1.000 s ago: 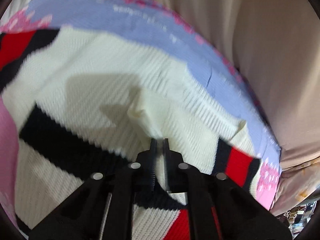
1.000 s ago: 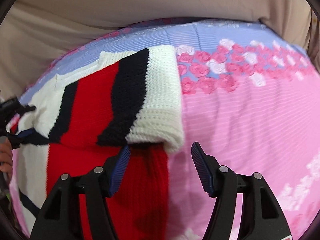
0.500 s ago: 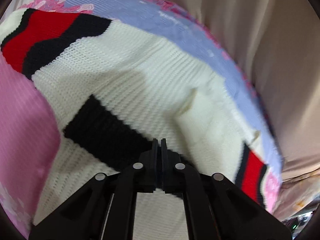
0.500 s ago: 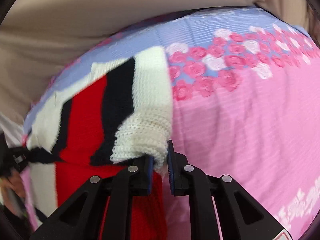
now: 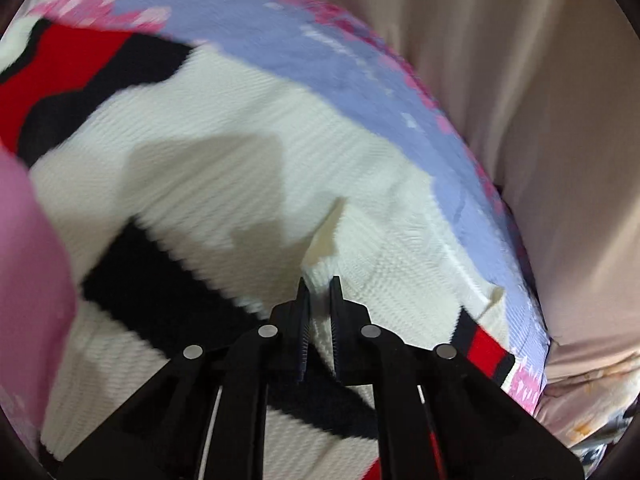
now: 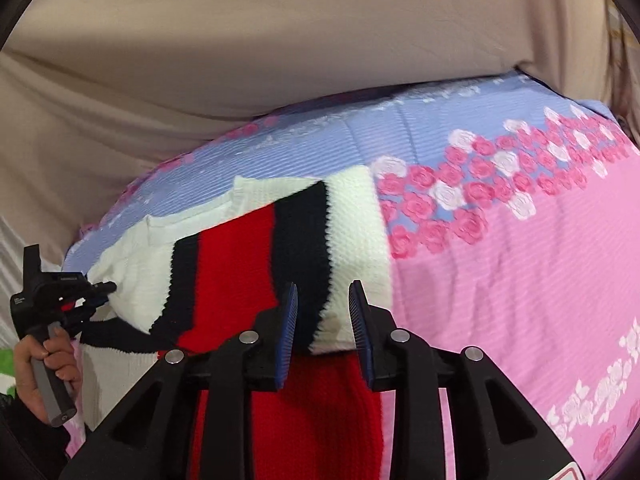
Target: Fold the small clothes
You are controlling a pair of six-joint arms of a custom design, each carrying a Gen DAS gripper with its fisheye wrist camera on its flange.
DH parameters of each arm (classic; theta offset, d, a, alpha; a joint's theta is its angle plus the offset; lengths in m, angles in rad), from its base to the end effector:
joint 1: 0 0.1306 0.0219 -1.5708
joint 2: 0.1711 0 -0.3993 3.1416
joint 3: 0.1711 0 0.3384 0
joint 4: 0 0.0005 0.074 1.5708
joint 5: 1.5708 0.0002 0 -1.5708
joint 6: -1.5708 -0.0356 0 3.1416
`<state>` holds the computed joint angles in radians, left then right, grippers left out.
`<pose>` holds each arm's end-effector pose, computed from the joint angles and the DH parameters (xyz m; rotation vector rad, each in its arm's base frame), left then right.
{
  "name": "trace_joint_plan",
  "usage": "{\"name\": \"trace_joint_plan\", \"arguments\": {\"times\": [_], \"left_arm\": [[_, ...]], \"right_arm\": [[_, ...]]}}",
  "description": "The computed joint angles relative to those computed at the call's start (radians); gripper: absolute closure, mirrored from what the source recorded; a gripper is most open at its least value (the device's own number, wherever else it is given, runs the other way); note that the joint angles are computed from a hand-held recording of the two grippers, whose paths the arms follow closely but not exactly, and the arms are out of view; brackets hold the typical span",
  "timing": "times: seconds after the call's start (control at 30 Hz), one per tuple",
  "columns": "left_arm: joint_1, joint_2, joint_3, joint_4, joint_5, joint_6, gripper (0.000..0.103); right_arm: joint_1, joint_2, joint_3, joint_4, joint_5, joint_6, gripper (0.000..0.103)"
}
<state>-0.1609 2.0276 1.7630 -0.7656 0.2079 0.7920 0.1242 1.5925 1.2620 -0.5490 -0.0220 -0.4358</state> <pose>0.6294 -0.1101 0.2718 -0.7619 2.5848 -0.5920 0.4844 0.0608 0.3281 0.3735 2.4410 0.2718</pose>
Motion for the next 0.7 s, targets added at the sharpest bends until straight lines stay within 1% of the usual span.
{"name": "trace_joint_plan", "arguments": {"times": [0.03, 0.07, 0.1, 0.13, 0.17, 0.2, 0.23, 0.27, 0.3, 0.33, 0.37, 0.4, 0.43, 0.47, 0.5, 0.57, 0.6, 0.63, 0.67, 0.7], "left_arm": [[0.007, -0.001, -0.016, 0.003, 0.009, 0.01, 0.094], [0.012, -0.006, -0.037, 0.022, 0.028, 0.011, 0.094], [0.017, -0.018, -0.06, 0.044, 0.045, 0.003, 0.093], [0.025, -0.03, -0.078, 0.055, 0.079, -0.014, 0.09], [0.034, -0.038, -0.092, 0.074, 0.112, -0.016, 0.09], [0.056, -0.068, -0.137, 0.122, 0.153, -0.006, 0.085], [0.076, -0.091, -0.167, 0.149, 0.16, 0.0, 0.068], [0.102, -0.119, -0.199, 0.169, 0.147, 0.01, 0.057], [0.132, -0.15, -0.234, 0.191, 0.12, 0.031, 0.04], [0.179, -0.191, -0.287, 0.235, 0.083, 0.061, 0.033], [0.219, -0.209, -0.306, 0.247, 0.052, 0.074, 0.03], [0.259, -0.218, -0.312, 0.242, 0.017, 0.081, 0.024], [0.304, -0.215, -0.306, 0.224, -0.018, 0.086, 0.021], [0.35, -0.202, -0.292, 0.203, -0.044, 0.094, 0.021], [0.395, -0.178, -0.271, 0.187, -0.052, 0.104, 0.021], [0.461, -0.12, -0.213, 0.134, -0.066, 0.139, 0.021], [0.48, -0.1, -0.2, 0.133, -0.057, 0.152, 0.026], [0.5, -0.085, -0.191, 0.154, -0.049, 0.17, 0.027], [0.5, -0.079, -0.175, 0.151, -0.058, 0.171, 0.035], [0.501, -0.063, -0.145, 0.137, -0.035, 0.144, 0.067]], "right_arm": [[0.004, 0.015, 0.01, -0.006, -0.007, 0.018, 0.082], [0.005, 0.053, 0.03, -0.038, -0.013, 0.046, 0.09], [0.008, 0.094, 0.052, -0.081, 0.008, 0.066, 0.1], [0.007, 0.13, 0.055, -0.098, 0.022, 0.074, 0.103], [0.001, 0.122, 0.036, -0.065, 0.008, 0.063, 0.103], [-0.002, 0.124, 0.044, -0.081, 0.001, 0.045, 0.103], [0.0, 0.113, 0.059, -0.107, 0.001, 0.015, 0.101], [0.004, 0.095, 0.055, -0.102, 0.0, 0.0, 0.094], [0.015, 0.07, 0.05, -0.094, 0.002, -0.008, 0.09], [0.028, 0.045, 0.045, -0.094, 0.009, -0.012, 0.09], [0.041, 0.024, 0.04, -0.093, 0.009, -0.016, 0.086], [0.054, 0.006, 0.031, -0.089, 0.003, -0.021, 0.078], [0.072, -0.01, 0.022, -0.09, -0.001, -0.025, 0.073], [0.09, -0.019, 0.017, -0.095, 0.003, -0.027, 0.068], [0.107, -0.026, 0.01, -0.099, 0.007, -0.025, 0.066], [0.145, -0.035, -0.002, -0.113, 0.005, -0.026, 0.066], [0.166, -0.037, -0.008, -0.121, 0.0, -0.037, 0.065], [0.182, -0.033, -0.009, -0.124, -0.005, -0.047, 0.065], [0.204, -0.03, -0.014, -0.132, -0.012, -0.057, 0.065], [0.226, -0.028, -0.017, -0.136, -0.007, -0.067, 0.063]]}}
